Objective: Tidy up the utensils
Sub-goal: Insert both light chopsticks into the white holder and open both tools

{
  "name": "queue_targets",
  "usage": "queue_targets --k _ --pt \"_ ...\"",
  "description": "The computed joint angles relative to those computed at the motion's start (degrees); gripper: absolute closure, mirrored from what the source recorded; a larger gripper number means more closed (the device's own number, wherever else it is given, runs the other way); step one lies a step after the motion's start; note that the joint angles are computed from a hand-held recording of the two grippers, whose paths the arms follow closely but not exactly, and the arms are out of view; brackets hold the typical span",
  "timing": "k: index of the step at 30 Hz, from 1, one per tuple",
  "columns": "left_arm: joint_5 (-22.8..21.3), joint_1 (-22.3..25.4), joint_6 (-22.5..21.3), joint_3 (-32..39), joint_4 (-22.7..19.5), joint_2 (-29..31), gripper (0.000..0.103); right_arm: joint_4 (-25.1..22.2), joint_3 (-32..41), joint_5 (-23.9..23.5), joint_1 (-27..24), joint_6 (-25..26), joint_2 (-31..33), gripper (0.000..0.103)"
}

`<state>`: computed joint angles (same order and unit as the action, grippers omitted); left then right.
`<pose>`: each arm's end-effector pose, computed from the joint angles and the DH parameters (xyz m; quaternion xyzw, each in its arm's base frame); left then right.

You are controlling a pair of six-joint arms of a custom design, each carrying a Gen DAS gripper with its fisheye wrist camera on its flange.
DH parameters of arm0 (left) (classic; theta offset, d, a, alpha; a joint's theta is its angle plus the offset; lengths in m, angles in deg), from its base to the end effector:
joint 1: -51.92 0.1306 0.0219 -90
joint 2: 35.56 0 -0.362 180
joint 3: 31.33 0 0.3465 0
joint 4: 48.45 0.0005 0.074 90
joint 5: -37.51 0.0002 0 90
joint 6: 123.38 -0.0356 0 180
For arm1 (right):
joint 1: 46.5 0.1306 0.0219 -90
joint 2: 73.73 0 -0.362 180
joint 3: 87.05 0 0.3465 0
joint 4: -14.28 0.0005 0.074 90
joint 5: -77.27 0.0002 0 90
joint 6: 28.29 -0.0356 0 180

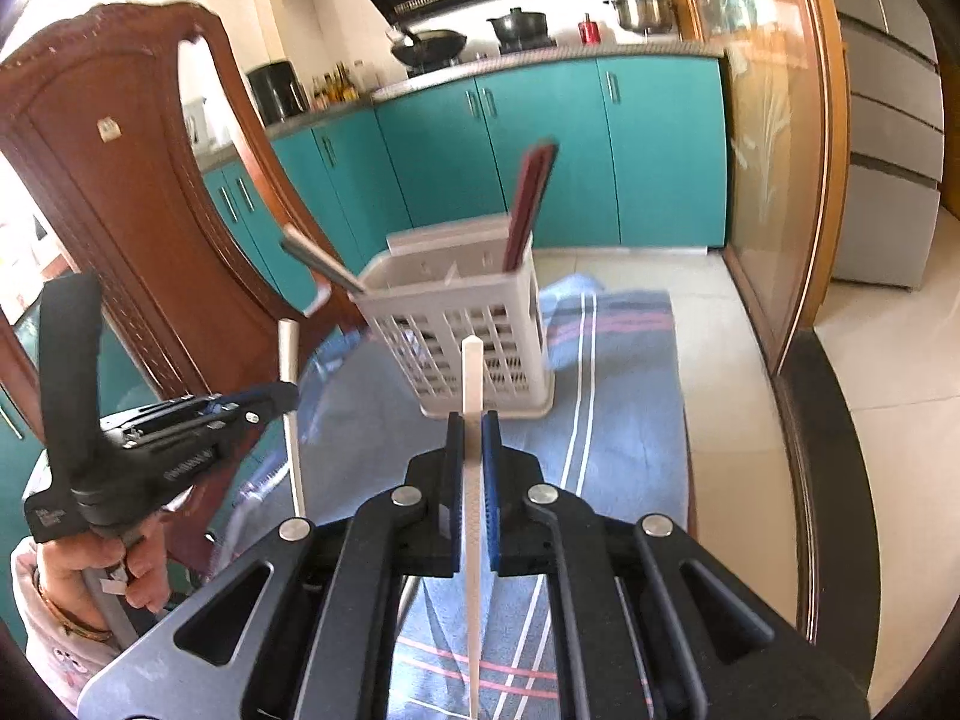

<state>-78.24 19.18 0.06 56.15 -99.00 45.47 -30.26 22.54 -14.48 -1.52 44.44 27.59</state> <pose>0.3326 -0.1961 0.4531 -0.0924 0.8971 -0.0356 0.4305 0.3703 0.3709 0.4704 -0.2203 0.8644 0.2452 0.3797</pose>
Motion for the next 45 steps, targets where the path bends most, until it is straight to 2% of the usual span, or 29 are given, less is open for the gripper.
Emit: queue_targets --k 7,11,14,18,22,25,28,34,35,37,41,43,45 --pt "-2.27 0.10 -2.85 6.88 0.03 -2.20 0.096 0.82 5.65 0.29 -0.31 0.24 0.32 0.096" --pt "-1.44 1.66 -5.58 14.36 1.07 -0.88 0.096 1.71 13.08 1.59 -1.05 -0.28 2.48 0.096" --pt "-4.85 2.25 -8.45 20.71 1.32 2.22 0.096 1.58 20.55 1.88 -2.05 -1.51 6.02 0.096" --pt "-5.41 4.29 -9.82 26.52 1.52 5.80 0.096 -0.51 31.54 2.33 -2.96 -4.00 11.67 0.096" --pt "-7.60 6.19 -10.30 29.00 2.97 9.31 0.096 -0.33 36.35 7.55 -2.33 -2.48 14.90 0.096" --pt "-9.67 6.71 -11.24 27.53 5.29 11.09 0.096 2.19 33.43 10.49 -1.50 0.42 15.39 0.096" --pt "-9.62 7.45 -8.56 24.99 4.64 12.62 0.096 4.19 28.51 9.83 -1.38 1.14 14.57 0.096" --pt "-8.21 7.56 -5.53 19.17 6.36 11.27 0.096 5.22 22.42 10.35 -0.45 4.04 13.34 0.096" --pt "-8.32 7.40 -5.19 18.36 6.89 10.87 0.094 5.42 21.03 10.36 -0.34 4.56 12.69 0.095" --pt "-8.24 7.10 -4.94 16.61 7.97 9.54 0.080 7.39 16.90 10.87 -0.16 5.37 10.46 0.087" --pt "-10.57 4.39 -5.56 8.02 13.38 2.47 0.071 15.45 5.30 9.56 -0.42 5.15 2.95 0.074" --pt "-14.74 1.90 -6.92 1.92 17.95 -2.07 0.060 20.41 -1.71 9.03 -0.61 5.47 -1.70 0.072" --pt "-18.00 0.24 -5.43 -2.71 18.61 -4.86 0.058 24.46 -9.03 8.64 -0.74 5.45 -6.30 0.072"
